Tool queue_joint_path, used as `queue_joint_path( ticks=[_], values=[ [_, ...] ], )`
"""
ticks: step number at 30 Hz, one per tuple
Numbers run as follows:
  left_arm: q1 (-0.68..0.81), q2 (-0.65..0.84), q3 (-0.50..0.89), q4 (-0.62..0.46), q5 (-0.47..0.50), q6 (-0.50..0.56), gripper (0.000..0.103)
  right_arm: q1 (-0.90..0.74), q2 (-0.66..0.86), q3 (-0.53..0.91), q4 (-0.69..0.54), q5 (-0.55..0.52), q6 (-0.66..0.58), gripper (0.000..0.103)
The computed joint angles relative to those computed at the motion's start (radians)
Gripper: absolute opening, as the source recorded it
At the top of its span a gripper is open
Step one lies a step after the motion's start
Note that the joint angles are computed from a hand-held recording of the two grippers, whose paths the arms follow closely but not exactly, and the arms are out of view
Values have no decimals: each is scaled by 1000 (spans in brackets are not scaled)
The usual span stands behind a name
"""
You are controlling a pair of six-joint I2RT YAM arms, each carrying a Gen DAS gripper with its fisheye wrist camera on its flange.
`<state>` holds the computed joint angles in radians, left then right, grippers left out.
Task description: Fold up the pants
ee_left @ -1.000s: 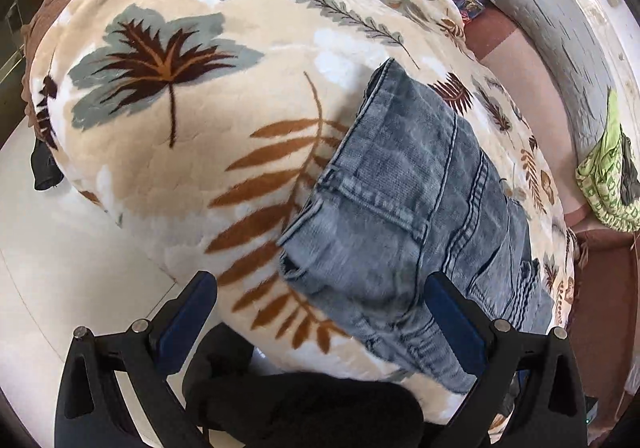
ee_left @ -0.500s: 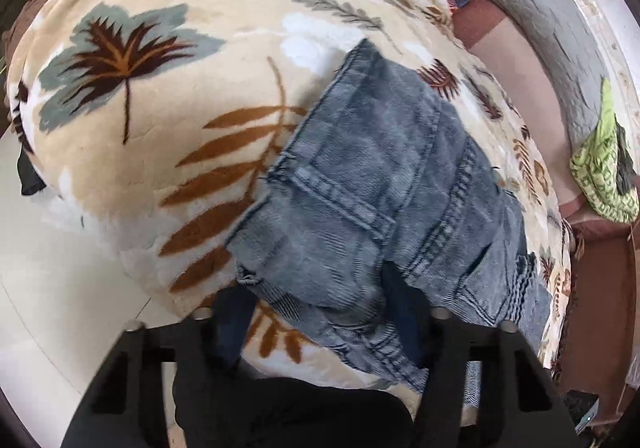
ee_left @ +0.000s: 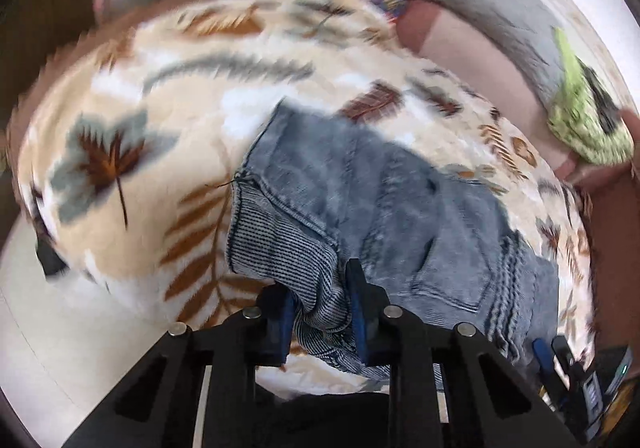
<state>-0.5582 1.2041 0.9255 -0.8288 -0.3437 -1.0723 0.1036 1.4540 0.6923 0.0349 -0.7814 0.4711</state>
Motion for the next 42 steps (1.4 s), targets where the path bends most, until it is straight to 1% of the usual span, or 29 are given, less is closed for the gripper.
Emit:
queue_joint_path(
  ticks=[2,5,9,11,13,15,17,18,19,21,22,23,24,25,26,27,28,29,30,32,33,34,35,37,39,40,42],
  values=[
    [-57,28,79,-56,-67,21,25,-22,16,-5,26,-27,34,60],
    [-120,97,195,-114,-131,55,25,-66,42,-25,92,-81,109,60],
    [-226,197,366,-197,-216,109,24,-146,104,-68,265,-189,275,60],
    [-284,267,470,-233,-253,145,24,-183,119,-97,361,-215,357,60],
    [-330,346,576,-256,-267,187,24,-212,116,-120,416,-219,404,60],
    [-361,421,671,-275,-264,224,24,-244,110,-142,460,-220,445,60],
    [-388,516,785,-284,-253,267,23,-292,121,-173,537,-231,508,60],
    [-397,558,835,-284,-243,287,20,-319,139,-190,595,-244,558,60],
    [-408,612,901,-291,-226,309,20,-341,157,-202,643,-255,603,60],
    [-426,718,1023,-301,-199,346,20,-397,222,-237,798,-277,739,60],
    [-434,796,1114,-318,-180,365,20,-424,261,-253,883,-288,808,60],
    [-437,849,1173,-319,-156,377,20,-450,315,-272,1010,-302,898,60],
    [-438,894,1220,-308,-124,394,20,-465,352,-282,1095,-311,954,60],
    [-436,947,1280,-311,-83,413,22,-468,364,-284,1124,-310,974,60],
    [-433,994,1341,-340,-50,414,23,-472,363,-285,1123,-311,973,60],
    [-429,1026,1380,-366,-24,398,23,-469,342,-281,1078,-310,943,60],
    [-423,1026,1368,-361,0,374,26,-462,319,-278,1032,-302,911,60],
    [-414,988,1306,-320,31,356,31,-461,296,-273,982,-302,877,60],
    [-411,951,1249,-285,34,349,35,-458,294,-269,974,-300,873,60],
    [-398,851,1124,-243,-2,318,50,-456,314,-266,1003,-298,898,60],
    [-398,809,1064,-216,-22,307,54,-457,320,-267,1014,-298,906,60],
    [-386,750,993,-194,-57,302,61,-450,324,-265,1017,-291,906,60],
    [-379,718,956,-198,-89,292,64,-448,320,-265,1001,-289,887,60],
    [-356,692,913,-211,-122,278,64,-441,288,-258,929,-279,838,60],
    [-328,666,856,-211,-108,258,64,-438,230,-256,827,-262,765,60],
    [-316,655,828,-206,-95,250,64,-428,183,-245,738,-253,700,60],
    [-302,644,779,-206,-89,237,64,-413,123,-227,629,-263,612,60]
  ],
)
